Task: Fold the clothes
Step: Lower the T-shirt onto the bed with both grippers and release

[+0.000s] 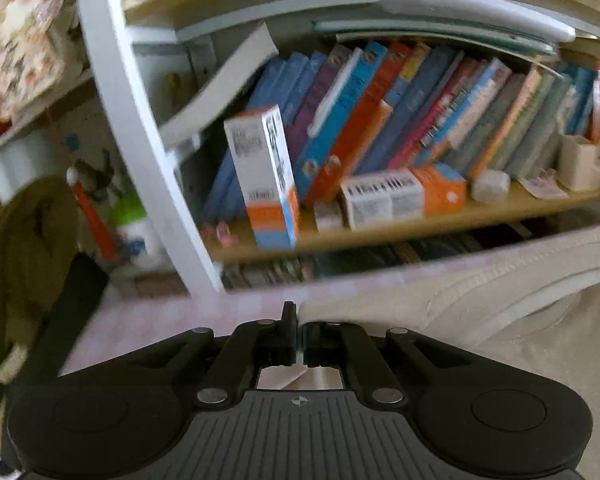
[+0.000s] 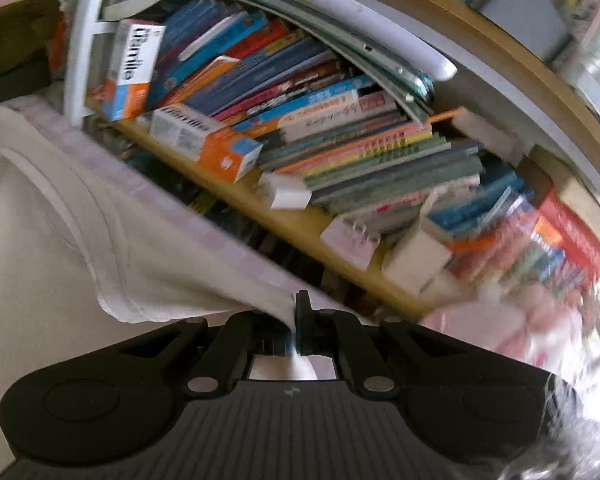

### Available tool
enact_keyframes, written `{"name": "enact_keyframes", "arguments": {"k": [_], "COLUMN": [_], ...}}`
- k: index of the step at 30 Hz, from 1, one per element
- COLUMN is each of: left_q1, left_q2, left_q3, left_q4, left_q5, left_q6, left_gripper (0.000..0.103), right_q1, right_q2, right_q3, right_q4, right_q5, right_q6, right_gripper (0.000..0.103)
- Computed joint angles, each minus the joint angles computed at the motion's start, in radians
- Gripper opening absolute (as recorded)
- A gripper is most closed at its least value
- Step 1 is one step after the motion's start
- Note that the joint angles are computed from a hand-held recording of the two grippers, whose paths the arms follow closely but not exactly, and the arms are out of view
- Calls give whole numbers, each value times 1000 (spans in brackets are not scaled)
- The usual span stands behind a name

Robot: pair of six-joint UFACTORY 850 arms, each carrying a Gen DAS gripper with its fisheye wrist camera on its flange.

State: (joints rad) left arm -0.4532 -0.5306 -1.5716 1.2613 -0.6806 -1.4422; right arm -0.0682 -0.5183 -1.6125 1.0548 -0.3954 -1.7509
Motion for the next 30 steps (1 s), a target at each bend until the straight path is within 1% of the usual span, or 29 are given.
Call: {"name": "enact_keyframes", "arguments": {"k": [1,4,5,6,7,8,9,10,11,12,13,14,15,18,21,26,28,30], "left_q1": [6,17,20,23,25,29,27,24,21,17,13,9,7,-5,-36,-113,-144,-180], "left_q2": [-22,-81,-103,-125,-143,-158,-169,-180,-192,-182,-166,-135,-106,-11,80,221,272,314], "left_q3": [-33,-122,-150,-179,-200,-219,-232,-243,-255,-235,-204,-153,-110,21,148,343,411,462], "left_q4": [-11,-87,-127,-170,-214,-267,-301,-326,-351,-339,-315,-275,-249,-205,-145,-114,-108,-122], "left_q5": [-8,-34,-44,-56,-64,-68,-89,-116,-144,-144,-135,-110,-87,-20,17,33,22,-3], "left_q6": [18,102,142,184,225,275,303,323,341,330,310,267,234,139,16,-175,-241,-297], "left_gripper": [3,3,4,10,11,12,17,32,43,62,67,68,71,72,78,78,78,78], "right_q1": [3,19,26,33,39,44,48,52,52,50,41,31,22,-5,-42,-108,-130,-150], "right_q2": [-37,-149,-174,-199,-215,-226,-237,-238,-227,-214,-201,-188,-177,-134,-74,57,112,174], "right_q3": [-49,-213,-246,-279,-294,-301,-308,-299,-274,-246,-223,-203,-186,-127,-50,121,197,285], "right_q4": [-18,-186,-251,-317,-363,-409,-457,-487,-476,-444,-382,-327,-309,-247,-156,-70,-52,-34], "right_q5": [-1,-36,-42,-50,-53,-56,-61,-53,-34,-13,-22,-36,-51,-85,-130,-207,-232,-235], "right_q6": [26,228,287,344,376,403,431,443,417,370,302,242,224,164,104,69,54,22], "right_gripper": [2,3,3,3,3,8,16,43,70,75,77,77,77,78,80,81,81,81]}}
